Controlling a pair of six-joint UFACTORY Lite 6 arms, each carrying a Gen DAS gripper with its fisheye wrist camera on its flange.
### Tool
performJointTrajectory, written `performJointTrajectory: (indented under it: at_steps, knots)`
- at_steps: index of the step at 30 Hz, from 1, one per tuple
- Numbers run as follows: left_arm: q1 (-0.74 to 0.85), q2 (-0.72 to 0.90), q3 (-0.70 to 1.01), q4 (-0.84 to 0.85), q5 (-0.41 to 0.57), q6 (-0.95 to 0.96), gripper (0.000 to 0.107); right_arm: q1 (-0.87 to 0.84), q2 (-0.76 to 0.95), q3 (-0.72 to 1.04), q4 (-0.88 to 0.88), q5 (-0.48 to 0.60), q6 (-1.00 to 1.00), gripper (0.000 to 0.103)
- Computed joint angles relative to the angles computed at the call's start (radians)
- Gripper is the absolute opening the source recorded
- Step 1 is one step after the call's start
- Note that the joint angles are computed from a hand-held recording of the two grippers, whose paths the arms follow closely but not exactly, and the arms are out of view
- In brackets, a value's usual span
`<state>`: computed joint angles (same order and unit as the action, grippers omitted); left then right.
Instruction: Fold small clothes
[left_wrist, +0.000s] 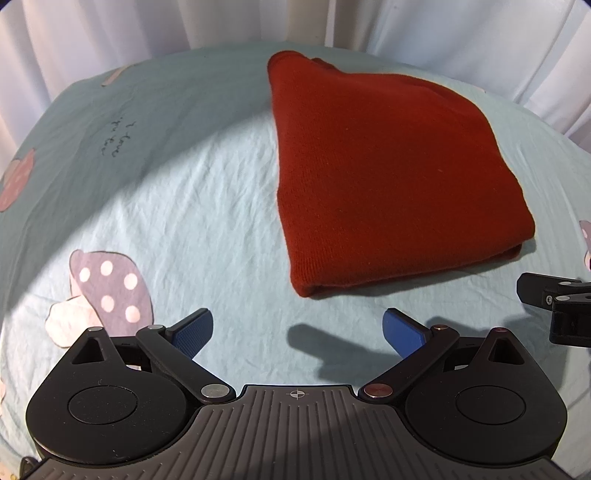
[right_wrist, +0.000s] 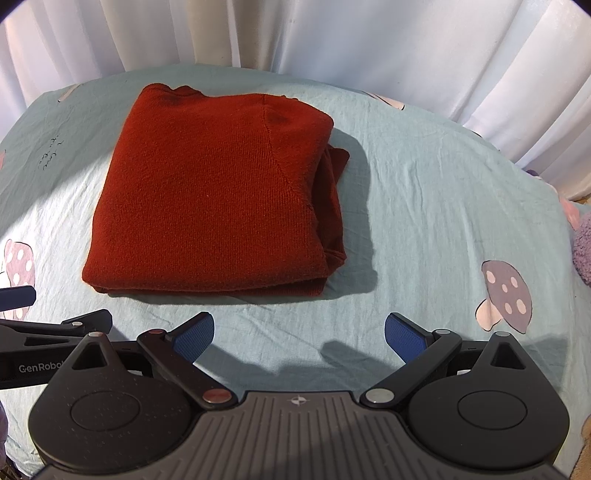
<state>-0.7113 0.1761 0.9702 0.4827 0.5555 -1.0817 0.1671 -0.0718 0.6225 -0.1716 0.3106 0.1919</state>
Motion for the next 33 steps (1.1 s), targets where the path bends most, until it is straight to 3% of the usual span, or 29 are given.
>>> performJointTrajectory:
  at_steps: [11, 15, 33]
  knots:
    - [0.021, -0.013, -0.016, -0.016, -0.024, 0.018, 0.101, 0.006, -0.001, 0.0, -0.025, 0.001, 0.029, 0.099]
    - [0.005, -0.043, -0.055, 0.067, -0.055, -0.065, 0.101, 0.006, 0.007, 0.009, -0.02, 0.005, 0.024, 0.099]
    - [-0.011, -0.021, -0.027, 0.078, 0.002, -0.05, 0.1, 0.019, -0.003, 0.013, -0.07, 0.013, 0.089, 0.099]
